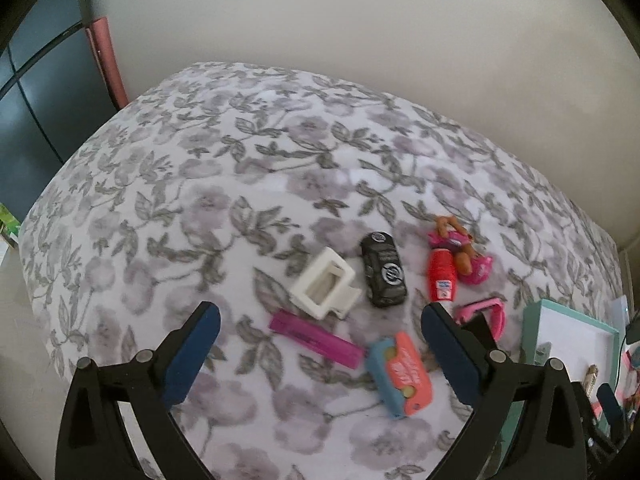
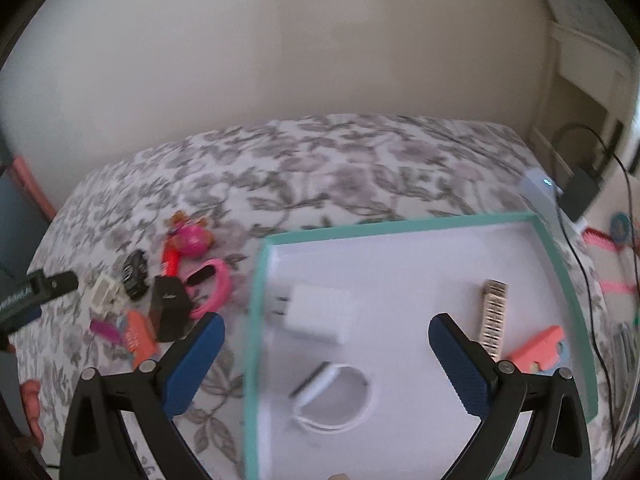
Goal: Organize rigid objects
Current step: 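Move both tools back over the remaining pile of objects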
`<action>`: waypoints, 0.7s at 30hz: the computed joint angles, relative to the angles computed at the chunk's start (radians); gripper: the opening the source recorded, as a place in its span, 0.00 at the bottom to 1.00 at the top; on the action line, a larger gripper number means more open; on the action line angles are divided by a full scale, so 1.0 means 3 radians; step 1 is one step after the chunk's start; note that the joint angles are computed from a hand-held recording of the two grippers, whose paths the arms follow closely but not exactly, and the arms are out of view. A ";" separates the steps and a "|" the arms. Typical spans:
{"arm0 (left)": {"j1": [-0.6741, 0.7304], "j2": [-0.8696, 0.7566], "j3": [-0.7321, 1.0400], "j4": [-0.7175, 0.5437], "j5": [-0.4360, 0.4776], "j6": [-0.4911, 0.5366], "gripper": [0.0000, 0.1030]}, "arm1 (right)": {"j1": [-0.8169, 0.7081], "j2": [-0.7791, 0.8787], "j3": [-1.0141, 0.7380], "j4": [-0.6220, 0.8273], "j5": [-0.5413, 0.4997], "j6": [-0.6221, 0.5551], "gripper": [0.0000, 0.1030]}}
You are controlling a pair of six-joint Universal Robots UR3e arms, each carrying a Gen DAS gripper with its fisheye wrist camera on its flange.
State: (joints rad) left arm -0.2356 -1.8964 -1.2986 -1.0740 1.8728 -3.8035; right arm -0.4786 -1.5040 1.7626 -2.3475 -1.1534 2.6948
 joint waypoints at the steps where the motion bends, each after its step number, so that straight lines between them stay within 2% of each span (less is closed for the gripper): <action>1: 0.0031 0.0055 -0.0094 0.0079 -0.0003 0.0000 0.97 | 0.0042 -0.0002 0.0004 0.0002 0.0001 -0.0011 1.00; 4: 0.0099 0.0161 -0.0256 0.0174 0.0011 -0.0021 0.97 | 0.0178 0.0006 0.0007 -0.0008 -0.0017 0.0038 1.00; 7: 0.0222 0.0265 -0.0398 0.0211 -0.0102 0.0022 0.97 | 0.0320 0.0073 -0.0062 0.0015 -0.0057 0.0121 1.00; 12: 0.0346 0.0274 -0.0389 -0.0010 -0.0106 0.0167 0.97 | 0.0499 0.0141 -0.0191 0.0243 0.0080 0.0066 1.00; 21: 0.0557 0.0237 -0.0464 -0.0128 -0.0314 0.0345 0.97 | 0.1033 0.0399 -0.0321 0.0299 -0.0041 0.0053 1.00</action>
State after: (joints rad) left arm -0.0686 -1.8253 -1.4377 -1.1124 1.7788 -3.7000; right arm -0.1686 -1.3843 1.6663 -2.2577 -1.1658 2.7107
